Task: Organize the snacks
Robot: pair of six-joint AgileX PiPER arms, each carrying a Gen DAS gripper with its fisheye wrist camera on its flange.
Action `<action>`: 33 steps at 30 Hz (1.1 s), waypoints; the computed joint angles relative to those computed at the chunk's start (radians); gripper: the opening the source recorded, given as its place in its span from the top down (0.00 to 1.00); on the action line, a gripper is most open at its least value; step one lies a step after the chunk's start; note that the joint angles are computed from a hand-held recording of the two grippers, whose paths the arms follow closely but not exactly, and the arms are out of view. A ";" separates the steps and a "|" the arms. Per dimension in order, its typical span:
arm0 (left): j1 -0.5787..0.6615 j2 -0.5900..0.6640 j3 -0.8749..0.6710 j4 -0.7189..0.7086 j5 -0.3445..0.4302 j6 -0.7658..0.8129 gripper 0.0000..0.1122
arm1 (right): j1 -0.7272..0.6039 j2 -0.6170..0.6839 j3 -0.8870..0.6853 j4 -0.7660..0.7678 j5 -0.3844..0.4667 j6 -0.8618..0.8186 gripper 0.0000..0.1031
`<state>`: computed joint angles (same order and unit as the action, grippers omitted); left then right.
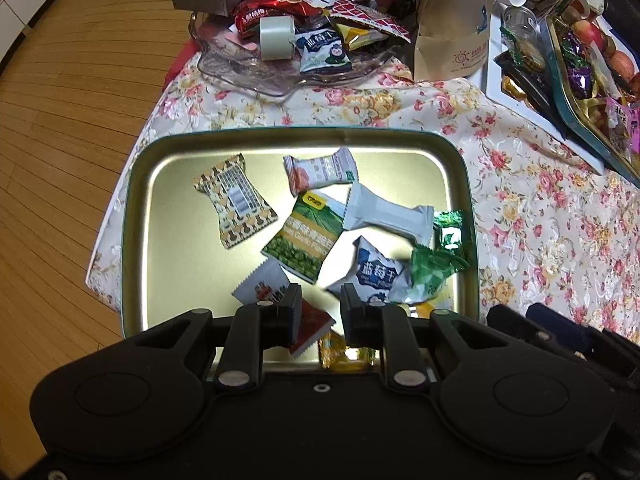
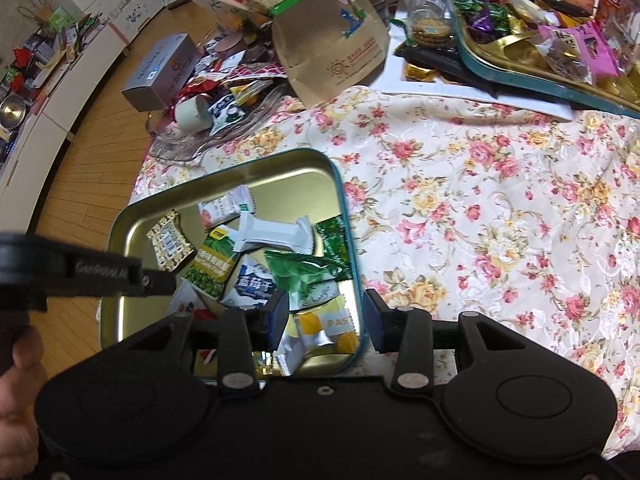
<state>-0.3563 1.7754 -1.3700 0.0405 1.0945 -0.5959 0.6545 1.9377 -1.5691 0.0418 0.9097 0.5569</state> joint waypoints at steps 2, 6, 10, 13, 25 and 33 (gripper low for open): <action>-0.013 -0.014 0.027 -0.002 -0.016 -0.009 0.75 | -0.005 -0.004 0.008 -0.006 -0.001 0.007 0.58; -0.056 -0.039 0.079 0.042 -0.040 -0.064 0.75 | -0.012 -0.015 0.027 -0.025 -0.008 0.022 0.58; -0.100 -0.058 0.123 0.084 -0.057 -0.108 0.75 | -0.018 -0.021 0.044 -0.038 -0.009 0.029 0.58; -0.121 -0.076 0.158 0.095 -0.076 -0.130 0.75 | -0.020 -0.026 0.059 -0.049 -0.011 0.036 0.58; -0.157 -0.082 0.176 0.171 -0.119 -0.199 0.75 | -0.024 -0.015 0.064 -0.070 -0.005 0.056 0.58; -0.147 -0.079 0.181 0.146 -0.134 -0.184 0.75 | -0.023 0.013 0.043 -0.073 0.006 0.057 0.58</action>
